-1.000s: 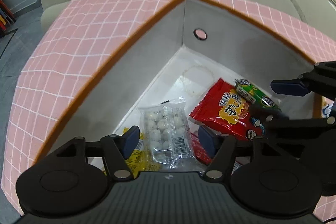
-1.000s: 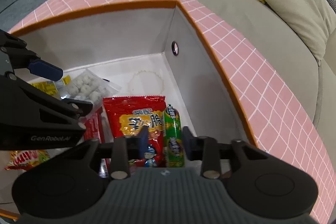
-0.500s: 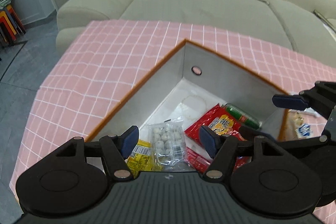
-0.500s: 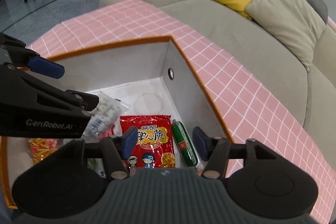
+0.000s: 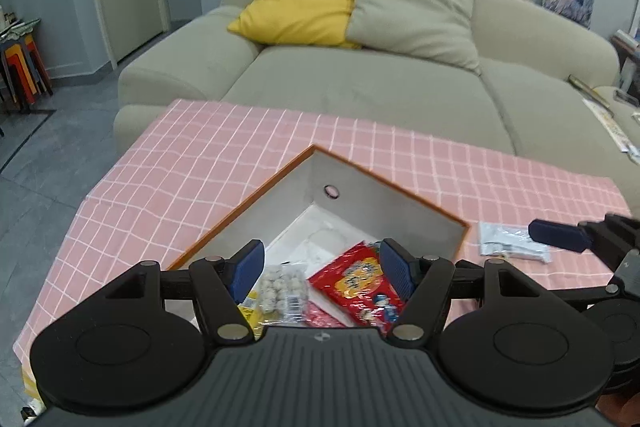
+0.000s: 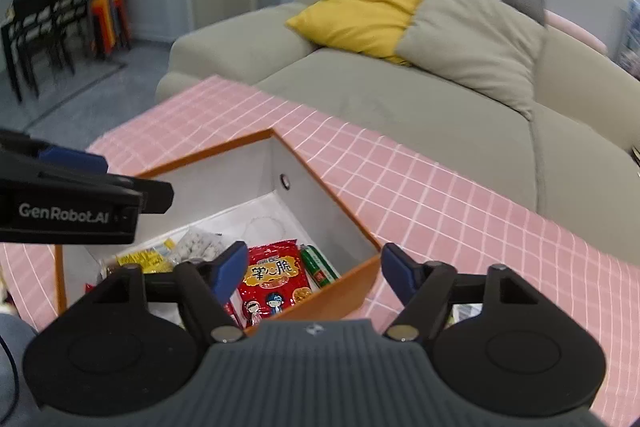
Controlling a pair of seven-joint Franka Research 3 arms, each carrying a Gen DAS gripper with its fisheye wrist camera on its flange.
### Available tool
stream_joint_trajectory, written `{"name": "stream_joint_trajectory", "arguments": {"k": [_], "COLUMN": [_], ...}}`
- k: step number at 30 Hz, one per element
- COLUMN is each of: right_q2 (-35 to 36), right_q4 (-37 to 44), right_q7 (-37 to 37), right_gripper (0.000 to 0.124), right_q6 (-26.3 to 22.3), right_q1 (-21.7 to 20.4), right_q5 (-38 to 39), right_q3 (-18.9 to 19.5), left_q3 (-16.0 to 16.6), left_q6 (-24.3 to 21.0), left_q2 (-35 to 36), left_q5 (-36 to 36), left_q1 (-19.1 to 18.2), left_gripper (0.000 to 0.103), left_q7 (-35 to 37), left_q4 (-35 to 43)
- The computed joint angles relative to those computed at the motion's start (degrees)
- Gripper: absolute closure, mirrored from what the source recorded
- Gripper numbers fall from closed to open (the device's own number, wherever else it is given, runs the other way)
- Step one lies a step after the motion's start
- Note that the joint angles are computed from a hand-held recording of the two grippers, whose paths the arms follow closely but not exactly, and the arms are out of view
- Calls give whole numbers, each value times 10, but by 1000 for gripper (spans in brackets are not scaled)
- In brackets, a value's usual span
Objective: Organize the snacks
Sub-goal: 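Withdraw both tools from the box toward the bread bag and white bar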
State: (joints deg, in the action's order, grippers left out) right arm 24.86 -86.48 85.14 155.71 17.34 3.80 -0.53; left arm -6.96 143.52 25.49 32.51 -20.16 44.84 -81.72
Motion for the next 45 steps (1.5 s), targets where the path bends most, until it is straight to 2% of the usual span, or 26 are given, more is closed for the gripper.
{"name": "stream_joint_trajectory", "arguments": {"k": [8, 12, 14, 16, 22, 25, 28, 34, 38, 41, 45], "right_q2": [-91, -126, -142, -155, -183, -190, -195, -184, -166, -149, -122], "right_q4": [-161, -231, -265, -289, -340, -356, -370, -380, -366, -353, -329], "right_q7": [91, 190, 260, 313, 443, 540, 599, 606, 578, 545, 473], "right_gripper": [47, 45, 45, 45, 44, 44, 45, 45, 48, 49, 49], "right_q6": [123, 171, 187, 192, 182, 175, 170, 179, 185, 188, 186], "right_q1": [19, 51, 74, 82, 71, 70, 56, 10, -25, -41, -53], "right_q5": [-43, -130, -199, -250, -363, -460, -523, -548, -545, -524, -449], "right_q3": [-41, -93, -130, -149, -168, -185, -184, -150, -118, -109, -102], "left_q3": [2, 0, -6, -14, -27, -26, -31, -36, -40, -36, -25], "left_q6": [63, 95, 102, 107, 114, 119, 126, 126, 106, 97, 67], "left_q2": [-42, -52, -51, -48, -33, -21, -7, 28, 70, 105, 156], "left_q5": [56, 82, 82, 72, 32, 24, 6, -30, -56, -71, -86], "left_q1": [-24, -30, -31, -30, -34, -40, -40, -47, -51, -59, -75], "left_gripper": [24, 21, 21, 21, 21, 21, 21, 21, 19, 17, 16], "left_q7": [-58, -87, -87, -79, -60, -53, -36, -6, 32, 45, 54], "left_q4": [-63, -92, -99, -104, -110, -105, -101, -73, -16, 32, 109]}}
